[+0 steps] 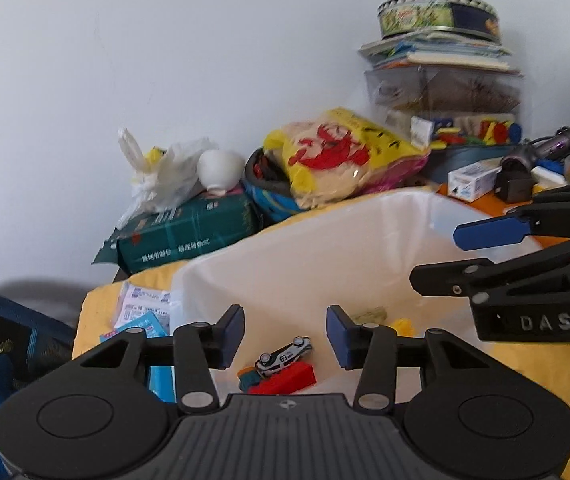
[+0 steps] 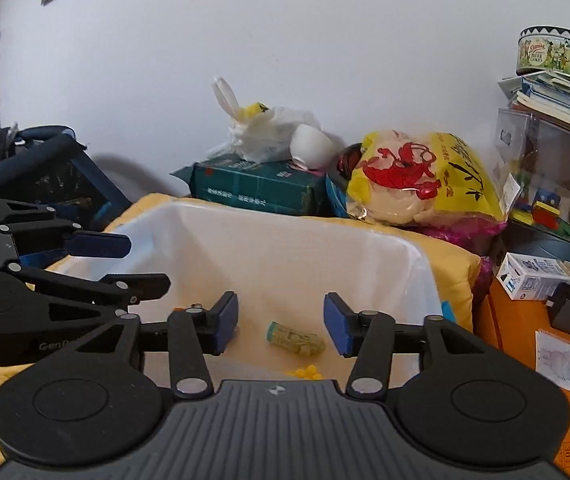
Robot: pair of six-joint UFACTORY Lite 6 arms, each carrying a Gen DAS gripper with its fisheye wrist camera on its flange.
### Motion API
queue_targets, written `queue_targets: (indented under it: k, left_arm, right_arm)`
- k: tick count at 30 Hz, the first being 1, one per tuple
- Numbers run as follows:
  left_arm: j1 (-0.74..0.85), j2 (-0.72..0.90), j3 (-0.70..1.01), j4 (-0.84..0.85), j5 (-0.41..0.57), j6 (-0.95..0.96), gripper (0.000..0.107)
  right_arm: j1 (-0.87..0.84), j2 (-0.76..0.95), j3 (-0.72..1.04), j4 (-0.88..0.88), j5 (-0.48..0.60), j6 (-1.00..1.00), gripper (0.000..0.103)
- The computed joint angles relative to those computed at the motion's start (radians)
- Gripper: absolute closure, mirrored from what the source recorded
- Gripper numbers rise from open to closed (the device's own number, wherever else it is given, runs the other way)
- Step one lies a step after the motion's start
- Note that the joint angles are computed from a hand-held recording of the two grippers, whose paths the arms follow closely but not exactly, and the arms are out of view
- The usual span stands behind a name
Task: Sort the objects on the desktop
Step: 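Carry the red and yellow bricks over the white bin and open both tools, then grasp a wooden cube with the left tool while the right tool grasps another wooden cube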
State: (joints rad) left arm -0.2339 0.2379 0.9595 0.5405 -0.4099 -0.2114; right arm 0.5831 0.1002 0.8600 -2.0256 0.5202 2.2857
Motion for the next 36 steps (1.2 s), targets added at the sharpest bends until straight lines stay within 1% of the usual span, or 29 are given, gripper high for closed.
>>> queue_targets:
  k: [2,4,5,6,8,10,11,14,17,18,20,23,25,26,29,31,33,34,36]
  left_arm:
    - [0.018,-0.07,-0.068,0.025,-0.015,-0.028,0.057]
    - [0.041,-0.141,-0.128,0.117,-0.022,-0.122,0.057]
    - [0.053,-0.184,-0.17,0.154,-0.03,-0.154,0.055]
    - [0.06,-0.228,-0.213,0.179,-0.029,-0.174,0.05]
    - [0.071,-0.307,-0.296,0.257,-0.028,-0.241,0.044]
    - [0.078,-0.366,-0.375,0.337,-0.03,-0.301,0.044]
    - [0.072,-0.385,-0.411,0.348,-0.018,-0.309,0.044]
    - [0.053,-0.383,-0.484,0.348,0.009,-0.308,0.044]
    - [0.029,-0.364,-0.551,0.275,0.028,-0.216,0.044]
    - [0.024,-0.358,-0.569,0.276,0.035,-0.212,0.044]
    - [0.02,-0.344,-0.597,0.286,0.037,-0.215,0.044]
    - [0.025,-0.345,-0.631,0.318,0.033,-0.216,0.045]
    - [0.033,-0.349,-0.651,0.307,0.024,-0.197,0.045]
    - [0.039,-0.348,-0.652,0.311,0.022,-0.197,0.045]
    - [0.037,-0.353,-0.655,0.259,0.024,-0.148,0.045]
    - [0.034,-0.344,-0.64,0.211,0.031,-0.104,0.045]
    - [0.039,-0.323,-0.607,0.24,0.042,-0.14,0.045]
    - [0.042,-0.312,-0.593,0.257,0.045,-0.156,0.045]
    - [0.036,-0.303,-0.57,0.241,0.057,-0.136,0.045]
  right_arm:
    - [0.007,-0.04,-0.033,0.002,0.0,0.024,0.048]
    - [0.022,-0.093,-0.079,0.011,0.002,0.042,0.048]
    - [0.034,-0.117,-0.099,0.027,0.006,0.035,0.047]
    - [0.054,-0.154,-0.131,0.057,0.014,0.017,0.046]
    - [0.082,-0.202,-0.178,0.097,0.017,-0.014,0.044]
    - [0.127,-0.238,-0.223,0.174,0.047,-0.065,0.042]
    - [0.144,-0.254,-0.248,0.199,0.051,-0.074,0.042]
    - [0.185,-0.284,-0.329,0.244,0.029,-0.076,0.041]
    - [0.234,-0.279,-0.398,0.285,0.022,-0.061,0.042]
    - [0.25,-0.269,-0.414,0.302,0.02,-0.06,0.042]
    - [0.273,-0.25,-0.451,0.284,-0.001,-0.012,0.042]
    - [0.284,-0.187,-0.462,0.302,-0.019,0.024,0.045]
    - [0.257,-0.175,-0.471,0.258,-0.043,0.09,0.051]
    - [0.232,-0.172,-0.471,0.211,-0.054,0.136,0.054]
    - [0.204,-0.152,-0.439,0.129,-0.068,0.202,0.053]
    - [0.207,-0.121,-0.398,0.128,-0.049,0.182,0.052]
    - [0.213,-0.08,-0.361,0.11,-0.034,0.17,0.049]
    - [0.203,-0.045,-0.33,0.127,-0.04,0.139,0.049]
    - [0.17,-0.003,-0.3,0.117,-0.069,0.15,0.049]
